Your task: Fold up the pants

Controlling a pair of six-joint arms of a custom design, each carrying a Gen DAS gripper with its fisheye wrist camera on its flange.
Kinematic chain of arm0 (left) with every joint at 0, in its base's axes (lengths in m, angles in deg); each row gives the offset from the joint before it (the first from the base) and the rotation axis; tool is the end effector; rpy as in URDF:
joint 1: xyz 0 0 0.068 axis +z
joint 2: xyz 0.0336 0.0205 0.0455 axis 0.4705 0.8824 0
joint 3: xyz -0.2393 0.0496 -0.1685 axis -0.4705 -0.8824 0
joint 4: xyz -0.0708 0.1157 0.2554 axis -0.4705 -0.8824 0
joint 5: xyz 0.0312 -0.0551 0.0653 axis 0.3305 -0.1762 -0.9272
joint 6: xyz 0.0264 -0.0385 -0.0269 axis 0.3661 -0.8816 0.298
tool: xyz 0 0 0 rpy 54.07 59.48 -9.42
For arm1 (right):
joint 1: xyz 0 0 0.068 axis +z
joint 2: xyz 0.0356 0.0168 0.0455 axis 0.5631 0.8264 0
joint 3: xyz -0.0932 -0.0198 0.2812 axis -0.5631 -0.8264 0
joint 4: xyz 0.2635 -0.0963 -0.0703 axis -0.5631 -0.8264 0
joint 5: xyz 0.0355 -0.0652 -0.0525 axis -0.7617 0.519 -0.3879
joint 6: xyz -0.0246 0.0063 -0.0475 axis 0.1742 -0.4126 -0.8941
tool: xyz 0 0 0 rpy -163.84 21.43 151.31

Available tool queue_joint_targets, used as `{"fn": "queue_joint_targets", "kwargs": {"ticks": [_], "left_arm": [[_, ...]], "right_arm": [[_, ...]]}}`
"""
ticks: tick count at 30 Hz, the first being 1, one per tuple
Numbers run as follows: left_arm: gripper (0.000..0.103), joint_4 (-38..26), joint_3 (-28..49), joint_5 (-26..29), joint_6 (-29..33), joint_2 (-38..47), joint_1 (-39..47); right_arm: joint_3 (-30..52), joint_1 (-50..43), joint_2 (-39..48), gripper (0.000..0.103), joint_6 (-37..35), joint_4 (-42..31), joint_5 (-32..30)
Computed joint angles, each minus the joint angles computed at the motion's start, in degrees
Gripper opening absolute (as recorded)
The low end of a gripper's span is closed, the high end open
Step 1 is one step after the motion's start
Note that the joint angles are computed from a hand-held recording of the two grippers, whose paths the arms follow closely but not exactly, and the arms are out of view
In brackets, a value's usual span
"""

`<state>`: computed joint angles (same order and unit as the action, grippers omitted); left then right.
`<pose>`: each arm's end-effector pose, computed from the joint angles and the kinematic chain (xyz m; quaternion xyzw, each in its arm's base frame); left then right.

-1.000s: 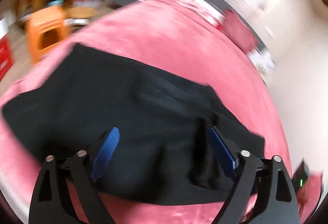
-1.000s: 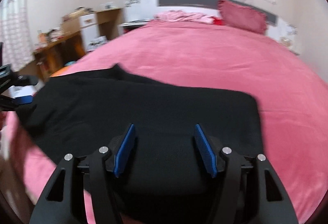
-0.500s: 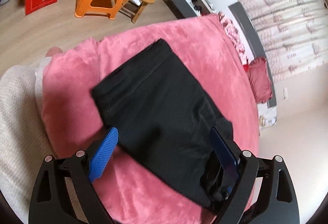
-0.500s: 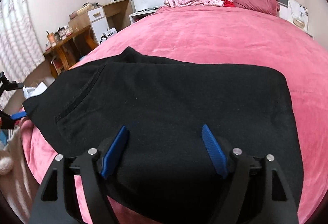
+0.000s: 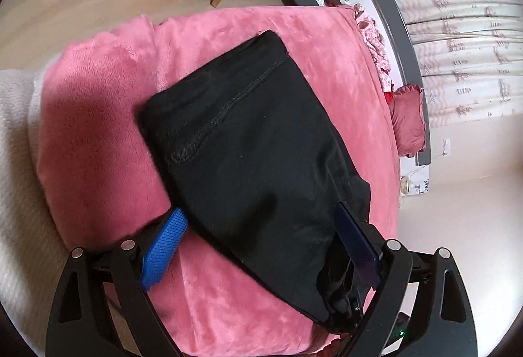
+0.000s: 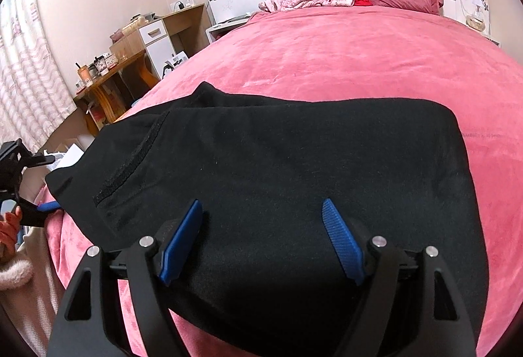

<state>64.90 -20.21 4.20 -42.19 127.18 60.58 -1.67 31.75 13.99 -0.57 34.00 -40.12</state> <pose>0.2769 0.1484 0.1624 -0.3952 0.8185 -0.3380 0.2443 0.3371 0.0008 0.1814 -0.1063 0.9093 0.1853 0.3571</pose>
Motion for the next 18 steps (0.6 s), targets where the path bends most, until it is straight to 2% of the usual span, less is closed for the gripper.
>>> {"fn": "queue_joint_targets", "kwargs": {"ticks": [6,8,10,12,15,18], "left_arm": [[0.09,-1.6,2.0,-0.7,-1.2,1.6,-0.4],[0.09,-4.6,3.9,-3.8,0.2,1.8,-1.7],[0.09,-8.7,6.2,-9.9,3.3,1.7,-4.5],[0.09,-10.3,7.4,-14.4,4.2,1.8,-6.6],[0.09,-8.4,7.2,-16.6,2.4,2.9,-7.0],[0.09,-2.6,5.5,-16.3,-1.0,3.0,-6.2]], "right_arm": [[-0.3,0.0,-0.4,0.076,0.6,0.0,-0.3],[-0.3,-0.2,-0.4,0.076,0.6,-0.1,-0.5],[-0.3,-0.1,-0.4,0.076,0.8,-0.1,-0.5],[-0.4,-0.1,-0.6,0.076,0.9,0.0,-0.4],[-0.4,-0.1,-0.5,0.076,0.8,0.0,-0.5],[-0.3,-0.2,-0.5,0.076,0.8,-0.1,-0.5]]}}
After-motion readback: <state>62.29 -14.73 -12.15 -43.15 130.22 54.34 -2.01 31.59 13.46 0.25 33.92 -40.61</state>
